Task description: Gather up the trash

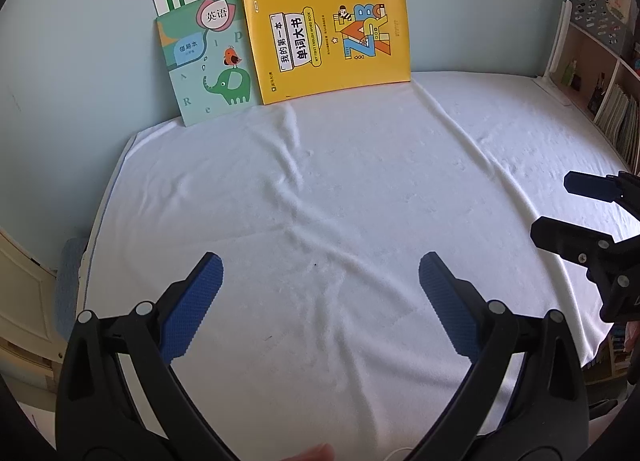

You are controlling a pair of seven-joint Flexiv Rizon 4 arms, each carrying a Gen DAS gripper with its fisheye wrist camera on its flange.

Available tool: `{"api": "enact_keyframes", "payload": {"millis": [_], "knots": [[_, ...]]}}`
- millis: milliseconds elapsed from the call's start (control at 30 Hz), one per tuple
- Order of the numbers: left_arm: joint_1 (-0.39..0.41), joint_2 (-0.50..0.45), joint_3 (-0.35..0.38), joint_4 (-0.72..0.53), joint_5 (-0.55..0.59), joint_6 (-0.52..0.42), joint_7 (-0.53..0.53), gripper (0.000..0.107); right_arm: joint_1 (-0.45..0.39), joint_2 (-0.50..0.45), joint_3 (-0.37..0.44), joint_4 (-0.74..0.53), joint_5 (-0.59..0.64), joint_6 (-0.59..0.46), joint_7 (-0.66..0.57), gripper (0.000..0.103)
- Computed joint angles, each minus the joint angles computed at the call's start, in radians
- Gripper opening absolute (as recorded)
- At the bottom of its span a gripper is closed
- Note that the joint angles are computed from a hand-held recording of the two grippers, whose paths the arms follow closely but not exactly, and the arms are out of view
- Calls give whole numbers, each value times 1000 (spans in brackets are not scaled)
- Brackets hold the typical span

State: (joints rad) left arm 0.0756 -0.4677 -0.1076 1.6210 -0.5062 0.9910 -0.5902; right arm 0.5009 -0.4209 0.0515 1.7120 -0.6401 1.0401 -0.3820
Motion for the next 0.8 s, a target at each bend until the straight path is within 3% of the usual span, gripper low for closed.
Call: {"api": "enact_keyframes", "payload": {"millis": [800], "knots": [[7,-11,2,-17,6,-11,-18,96,4,-11,2,-16,16,-13,-26,91]]}}
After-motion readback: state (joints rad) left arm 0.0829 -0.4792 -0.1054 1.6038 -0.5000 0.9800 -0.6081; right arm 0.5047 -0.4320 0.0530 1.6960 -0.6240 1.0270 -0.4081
